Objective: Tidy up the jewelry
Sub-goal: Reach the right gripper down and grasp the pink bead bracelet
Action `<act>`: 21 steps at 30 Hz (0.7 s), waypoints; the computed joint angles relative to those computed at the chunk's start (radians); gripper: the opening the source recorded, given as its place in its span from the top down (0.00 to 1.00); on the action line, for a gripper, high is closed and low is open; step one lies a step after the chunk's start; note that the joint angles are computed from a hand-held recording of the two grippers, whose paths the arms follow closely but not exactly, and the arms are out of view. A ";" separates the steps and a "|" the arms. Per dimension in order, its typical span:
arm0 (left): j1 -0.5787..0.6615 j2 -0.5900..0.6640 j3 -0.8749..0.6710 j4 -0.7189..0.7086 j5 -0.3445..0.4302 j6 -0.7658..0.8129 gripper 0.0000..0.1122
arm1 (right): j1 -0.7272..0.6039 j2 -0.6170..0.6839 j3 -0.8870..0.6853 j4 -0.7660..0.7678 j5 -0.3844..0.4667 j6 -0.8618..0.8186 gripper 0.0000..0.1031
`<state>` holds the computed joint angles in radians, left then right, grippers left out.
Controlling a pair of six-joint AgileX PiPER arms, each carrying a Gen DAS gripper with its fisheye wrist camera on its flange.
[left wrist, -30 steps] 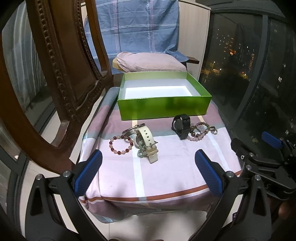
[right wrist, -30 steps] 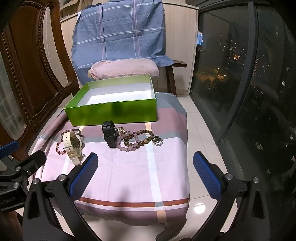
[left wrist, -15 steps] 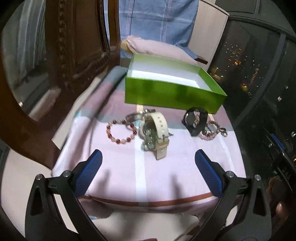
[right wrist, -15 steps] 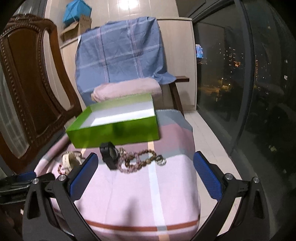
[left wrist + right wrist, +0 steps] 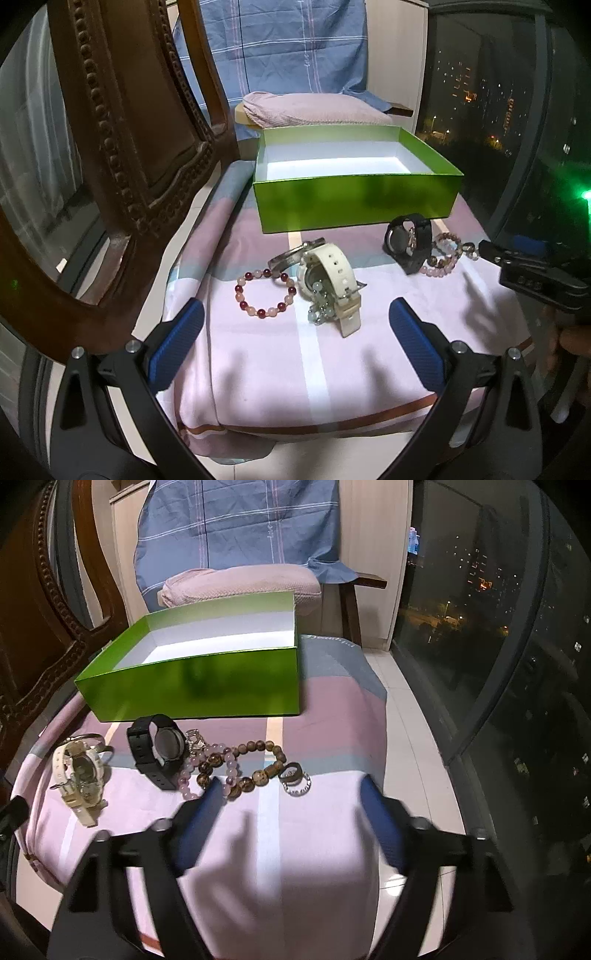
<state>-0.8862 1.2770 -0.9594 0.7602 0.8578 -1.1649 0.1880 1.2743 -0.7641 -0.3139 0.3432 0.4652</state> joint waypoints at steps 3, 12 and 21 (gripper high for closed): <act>0.012 0.001 0.005 -0.003 -0.010 -0.004 0.12 | 0.004 0.048 -0.028 0.106 -0.003 -0.130 0.49; 0.052 -0.011 0.033 -0.019 -0.075 -0.021 0.12 | 0.018 0.201 -0.153 0.354 0.023 -0.456 0.85; 0.108 -0.020 0.056 -0.051 -0.135 0.006 0.12 | 0.039 0.249 -0.196 0.387 0.051 -0.507 0.92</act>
<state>-0.7780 1.2569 -0.9034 0.7090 0.7226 -1.1586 0.2271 1.5237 -0.9597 0.0734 0.3943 -0.0417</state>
